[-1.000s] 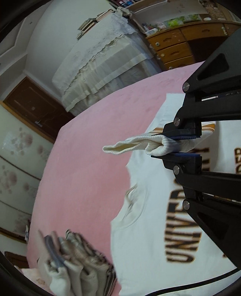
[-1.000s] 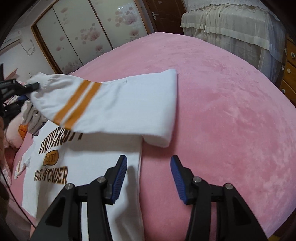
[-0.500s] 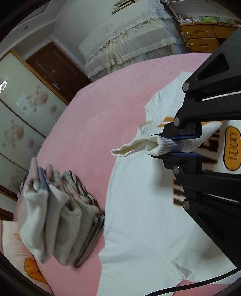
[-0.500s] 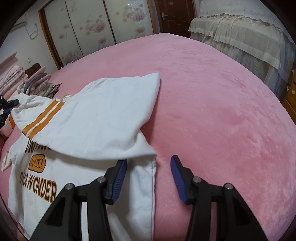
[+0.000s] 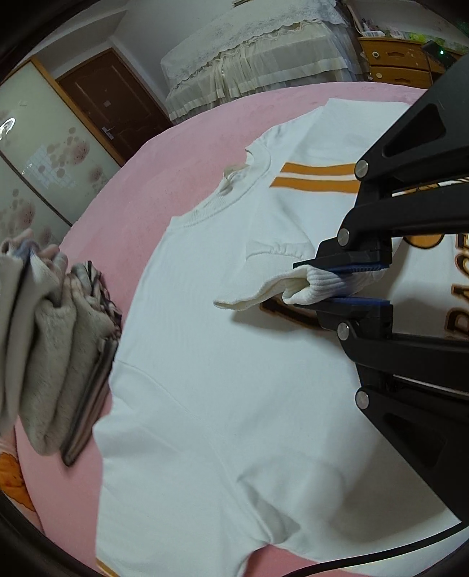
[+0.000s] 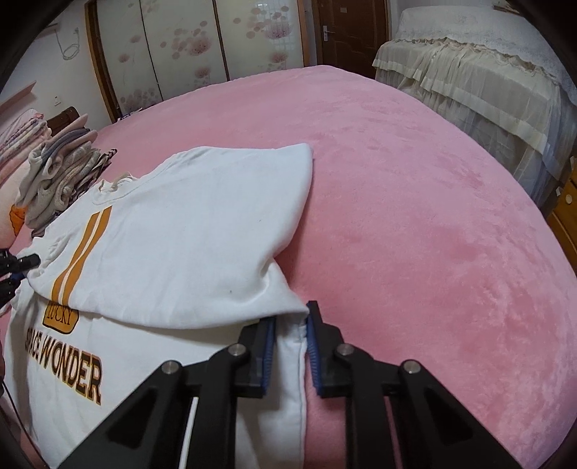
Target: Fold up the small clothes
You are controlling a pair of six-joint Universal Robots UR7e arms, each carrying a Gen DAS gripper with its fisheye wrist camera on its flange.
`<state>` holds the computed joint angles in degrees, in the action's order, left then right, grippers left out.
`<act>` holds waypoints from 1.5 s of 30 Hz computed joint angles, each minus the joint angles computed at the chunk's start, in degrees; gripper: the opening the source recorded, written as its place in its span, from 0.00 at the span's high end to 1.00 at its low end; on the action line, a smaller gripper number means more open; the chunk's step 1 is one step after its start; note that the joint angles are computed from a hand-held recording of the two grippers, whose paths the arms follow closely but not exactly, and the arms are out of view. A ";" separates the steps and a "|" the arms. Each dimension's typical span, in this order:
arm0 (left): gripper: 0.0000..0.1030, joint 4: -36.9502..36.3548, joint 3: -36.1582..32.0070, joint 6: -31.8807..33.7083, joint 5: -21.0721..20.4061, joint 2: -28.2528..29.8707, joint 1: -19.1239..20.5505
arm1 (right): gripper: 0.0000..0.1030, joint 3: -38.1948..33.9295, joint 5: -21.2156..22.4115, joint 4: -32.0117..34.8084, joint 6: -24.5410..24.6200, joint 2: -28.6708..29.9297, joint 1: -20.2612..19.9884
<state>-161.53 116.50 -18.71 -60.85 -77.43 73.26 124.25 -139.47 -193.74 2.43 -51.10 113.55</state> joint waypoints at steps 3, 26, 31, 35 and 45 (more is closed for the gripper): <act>0.91 -1.05 0.50 0.76 -0.51 0.17 0.40 | 0.88 0.32 0.07 0.29 1.77 -0.23 -0.10; 0.47 17.28 -9.74 6.41 -11.56 -1.06 4.91 | 0.65 2.27 4.08 14.55 3.58 -10.27 3.04; 0.47 22.21 -15.63 10.64 -11.60 4.07 5.84 | 0.65 -0.69 5.47 15.49 2.30 -10.94 1.64; 0.47 25.66 -19.22 14.20 -12.12 6.64 5.95 | 0.65 -5.79 6.50 17.59 1.56 -9.54 -1.23; 0.91 20.25 -17.35 21.51 -5.23 7.01 2.53 | 0.65 -18.10 13.95 26.62 3.89 -4.11 -9.46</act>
<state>-141.28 99.15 2.80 -66.08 -70.42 75.79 106.15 -125.52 -167.12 6.33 -55.21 104.09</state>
